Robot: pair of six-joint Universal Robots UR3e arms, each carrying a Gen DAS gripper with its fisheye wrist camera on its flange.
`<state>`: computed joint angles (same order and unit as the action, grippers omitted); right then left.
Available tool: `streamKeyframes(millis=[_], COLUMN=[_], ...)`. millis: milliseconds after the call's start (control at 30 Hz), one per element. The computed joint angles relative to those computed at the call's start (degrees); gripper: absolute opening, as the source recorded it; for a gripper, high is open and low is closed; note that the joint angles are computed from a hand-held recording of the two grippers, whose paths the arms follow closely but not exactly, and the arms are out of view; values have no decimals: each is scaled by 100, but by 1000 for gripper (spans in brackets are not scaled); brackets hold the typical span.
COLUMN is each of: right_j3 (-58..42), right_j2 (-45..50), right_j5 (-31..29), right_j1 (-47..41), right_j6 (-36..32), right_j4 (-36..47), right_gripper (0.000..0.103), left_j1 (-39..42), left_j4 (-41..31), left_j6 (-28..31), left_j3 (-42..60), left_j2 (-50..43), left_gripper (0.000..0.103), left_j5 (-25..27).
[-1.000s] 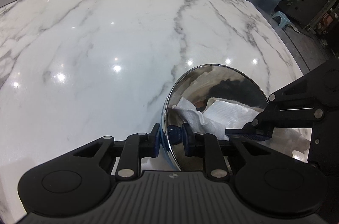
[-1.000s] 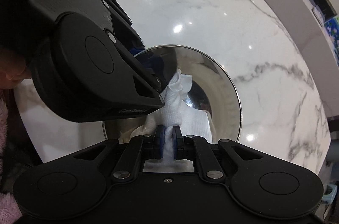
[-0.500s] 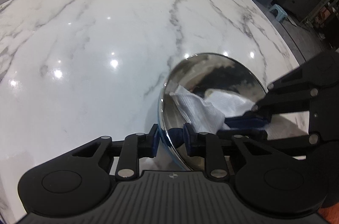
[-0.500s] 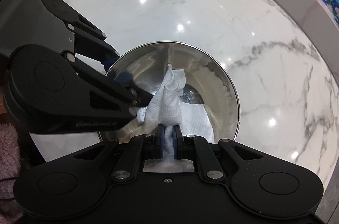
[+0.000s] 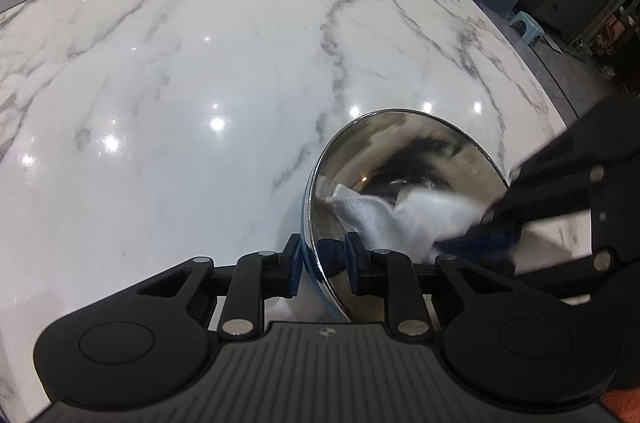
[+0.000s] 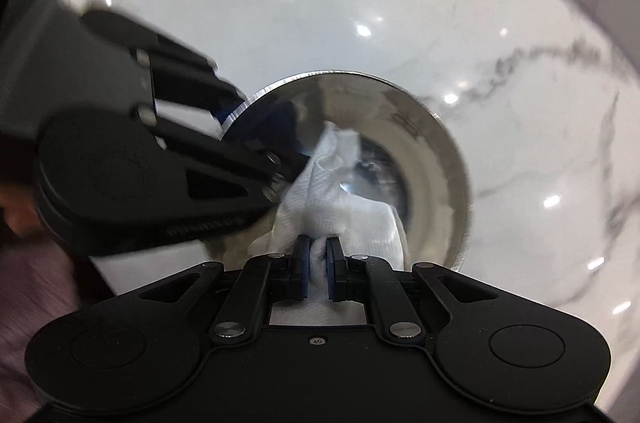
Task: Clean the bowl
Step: 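Wipe the bowl interior with the cloth in the right gripper while the left gripper holds the rim, then keep wiping the bowl interior with the cloth in the right gripper while the left gripper holds the rim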
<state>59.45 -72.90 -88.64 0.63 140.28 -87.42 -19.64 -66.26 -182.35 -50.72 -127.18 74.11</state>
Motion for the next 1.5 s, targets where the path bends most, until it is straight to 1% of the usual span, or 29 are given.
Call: streamKeyframes(millis=[67, 100, 167, 300, 400, 467, 567, 700, 867, 933, 1067, 1100, 1233, 1300, 1367, 1500], right_j3=[324, 382, 317, 184, 104, 86, 34, -183, -598, -758, -917, -929, -385, -38, 70, 18], right_j2=[-105, -108, -62, -16, -6, -11, -8, 30, 155, 246, 351, 365, 128, -20, -68, -67], right_j5=[-433, -559, -571, -444, -262, -196, -167, 152, 1040, 1202, 1031, 851, 72, -250, -342, -238], right_j1=[218, 289, 303, 199, 49, -10, -54, -213, -516, -550, -480, -416, -113, 18, 51, -78], right_j6=[-235, -282, -245, -188, -102, -68, 10, 162, 230, 222, 166, 131, -65, -156, -191, -198], right_j4=[-496, -614, -574, -425, -303, -263, -173, 225, 1004, 1197, 1263, 1205, 405, -43, -171, -72], right_gripper=[7, 7, 7, 7, 7, 7, 7, 7, 8, 8, 8, 8, 8, 8, 8, 8], left_j1=[10, 19, 53, 88, 115, 124, 131, 53, 5, 4, 14, 22, 25, 14, -1, -5], left_j4=[-52, -100, -392, -682, -716, -569, -348, -41, 168, 178, 215, 214, 165, 27, -234, -475], left_j6=[-21, -33, 34, 139, 213, 250, 158, 63, -27, -22, 12, 14, 32, 50, 89, 295], left_j3=[28, 59, 225, 272, 201, 38, -57, -108, -105, -94, -134, -143, -103, -12, 159, 140], left_j2=[-4, -12, -72, -61, 2, 93, 132, 122, 102, 95, 107, 113, 101, 78, 26, 93], left_gripper=[21, 21, 30, 32, 30, 24, 19, 14, 12, 12, 12, 12, 12, 15, 22, 22], left_j5=[-18, -37, -173, -369, -423, -422, -344, -51, 161, 167, 165, 154, 157, 174, 178, 81])
